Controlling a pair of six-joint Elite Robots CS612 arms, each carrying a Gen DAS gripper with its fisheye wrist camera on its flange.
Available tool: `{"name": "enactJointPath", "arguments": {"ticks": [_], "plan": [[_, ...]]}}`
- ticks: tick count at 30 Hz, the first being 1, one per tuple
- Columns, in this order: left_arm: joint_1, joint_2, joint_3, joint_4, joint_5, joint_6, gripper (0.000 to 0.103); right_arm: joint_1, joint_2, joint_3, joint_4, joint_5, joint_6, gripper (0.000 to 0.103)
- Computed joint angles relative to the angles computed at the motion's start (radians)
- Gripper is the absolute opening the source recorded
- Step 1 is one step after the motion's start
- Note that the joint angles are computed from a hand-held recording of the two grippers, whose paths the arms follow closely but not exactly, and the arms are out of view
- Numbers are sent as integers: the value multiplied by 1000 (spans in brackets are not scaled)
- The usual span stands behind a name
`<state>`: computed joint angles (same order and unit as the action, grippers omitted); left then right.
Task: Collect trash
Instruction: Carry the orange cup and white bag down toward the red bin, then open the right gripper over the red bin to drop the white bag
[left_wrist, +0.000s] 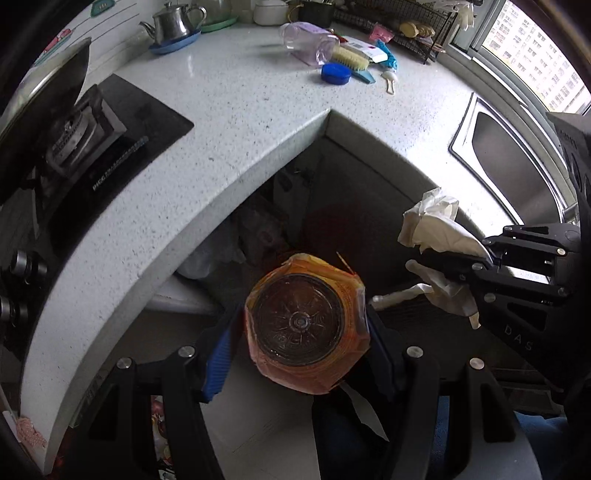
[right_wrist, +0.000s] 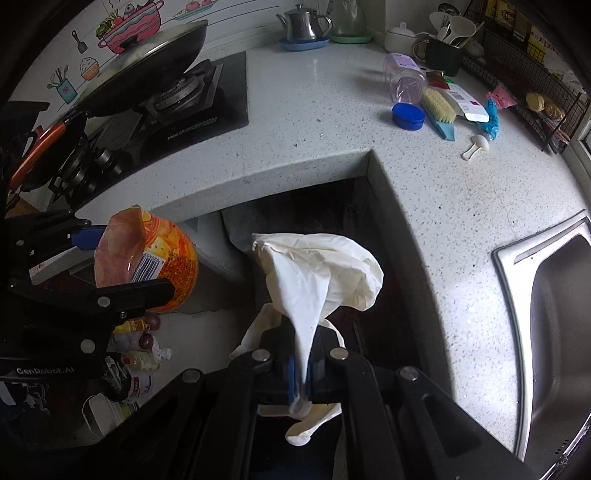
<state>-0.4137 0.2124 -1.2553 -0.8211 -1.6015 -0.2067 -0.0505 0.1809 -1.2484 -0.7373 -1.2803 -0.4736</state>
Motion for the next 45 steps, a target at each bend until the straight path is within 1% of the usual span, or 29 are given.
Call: {"name": "enactJointPath", "arguments": {"ticks": [3,6,9,13,15,17,19,22,25,28,30,32,36,38,43,45], "plan": [[2,32,-24,23,-23,-25,61,8,34,-31,4,-15,8,3],[8,72,-43,13,-50,-44,61,9,67,-45,9,-2,42,3],[12,114,-45,-17,-74,-50,61,14,103,-53,-1,-12,56,3],[10,177,-41,-67,-82,-63,61,19,150,-56,-39,-37,81,3],[11,206,-31,-90,-98,-90,61,22,178,-66,-66,-60,88,3],[12,232,-19,-108,-120,-100,61,22,207,-78,-93,-87,110,3],[9,251,-5,-128,-117,-100,61,19,235,-92,-117,-101,129,3],[9,268,19,-153,-116,-77,61,15,268,-100,-128,-116,158,3],[5,272,48,-176,-108,-56,63,8,283,-96,-137,-116,167,3],[7,276,62,-214,-110,-57,65,3,289,-99,-136,-120,165,3],[9,269,86,-215,-113,-48,84,0,292,-102,-129,-127,161,3],[10,264,97,-221,-119,-32,85,-4,294,-106,-121,-127,160,3],[4,268,86,-237,-84,-18,97,-8,294,-105,-120,-120,155,3],[4,274,68,-246,-73,-24,103,-6,292,-94,-126,-116,152,3],[12,287,33,-237,-79,-58,103,-3,287,-83,-129,-103,135,3],[13,291,21,-227,-64,-74,103,0,286,-76,-131,-97,121,3]]}}
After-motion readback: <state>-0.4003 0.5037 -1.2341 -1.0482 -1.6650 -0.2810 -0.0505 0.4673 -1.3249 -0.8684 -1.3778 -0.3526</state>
